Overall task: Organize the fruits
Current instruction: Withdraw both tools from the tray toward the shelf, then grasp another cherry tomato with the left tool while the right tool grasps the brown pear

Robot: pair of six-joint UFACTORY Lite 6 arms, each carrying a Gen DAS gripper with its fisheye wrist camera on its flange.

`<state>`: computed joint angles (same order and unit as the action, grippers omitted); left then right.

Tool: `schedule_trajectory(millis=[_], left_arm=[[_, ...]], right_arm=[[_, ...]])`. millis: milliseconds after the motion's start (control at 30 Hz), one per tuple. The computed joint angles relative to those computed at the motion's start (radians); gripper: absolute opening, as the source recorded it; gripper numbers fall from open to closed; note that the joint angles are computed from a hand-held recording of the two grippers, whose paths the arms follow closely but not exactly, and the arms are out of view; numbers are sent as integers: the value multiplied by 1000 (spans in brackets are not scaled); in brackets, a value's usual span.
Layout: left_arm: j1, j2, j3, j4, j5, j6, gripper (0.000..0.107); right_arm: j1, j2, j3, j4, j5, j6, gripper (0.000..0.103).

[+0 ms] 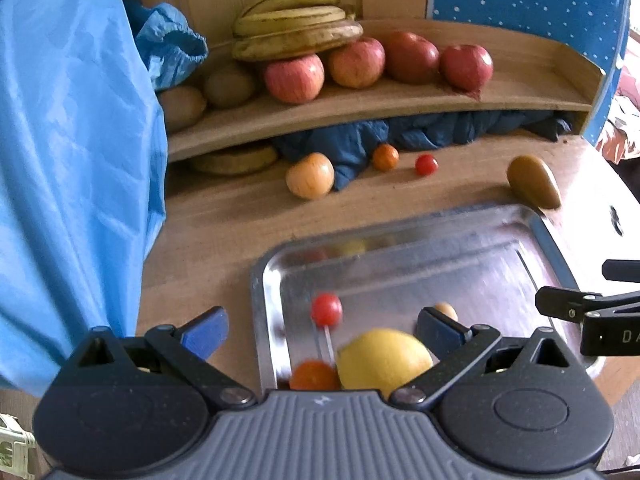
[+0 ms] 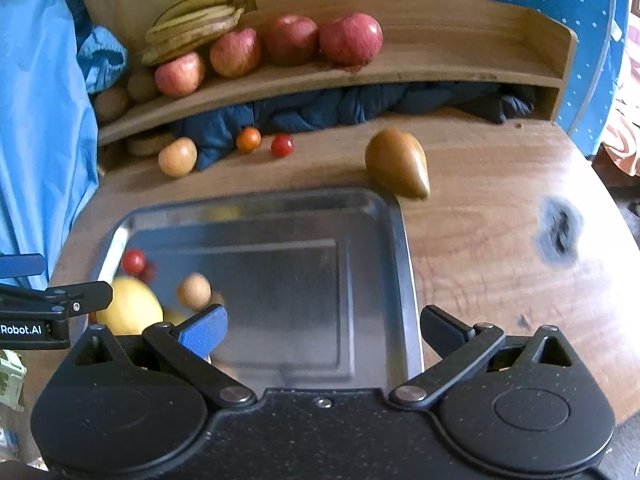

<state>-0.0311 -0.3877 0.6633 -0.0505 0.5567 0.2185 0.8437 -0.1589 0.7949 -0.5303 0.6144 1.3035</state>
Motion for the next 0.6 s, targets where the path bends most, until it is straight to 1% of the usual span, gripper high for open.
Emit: schedule_trajectory(millis=[200,333,467,533,600], left_arm=[[16,181,113,-20,-72,37,102],[25,297,187,-72,-107,104,102],[39,410,253,-178,-138,222,102],[37,460,286,-213,-144,264,102],[36,494,317,-254,-142,302,102]], right_arm=[[-70,117,86,-17,-68,-39,102],[-101,197,145,-5,-99,-67,102],[-104,229,177,-56,-119,-9,102],[-94,238,181,-98,-122,38,102],[-91,246,184,-97,-121,39,101]])
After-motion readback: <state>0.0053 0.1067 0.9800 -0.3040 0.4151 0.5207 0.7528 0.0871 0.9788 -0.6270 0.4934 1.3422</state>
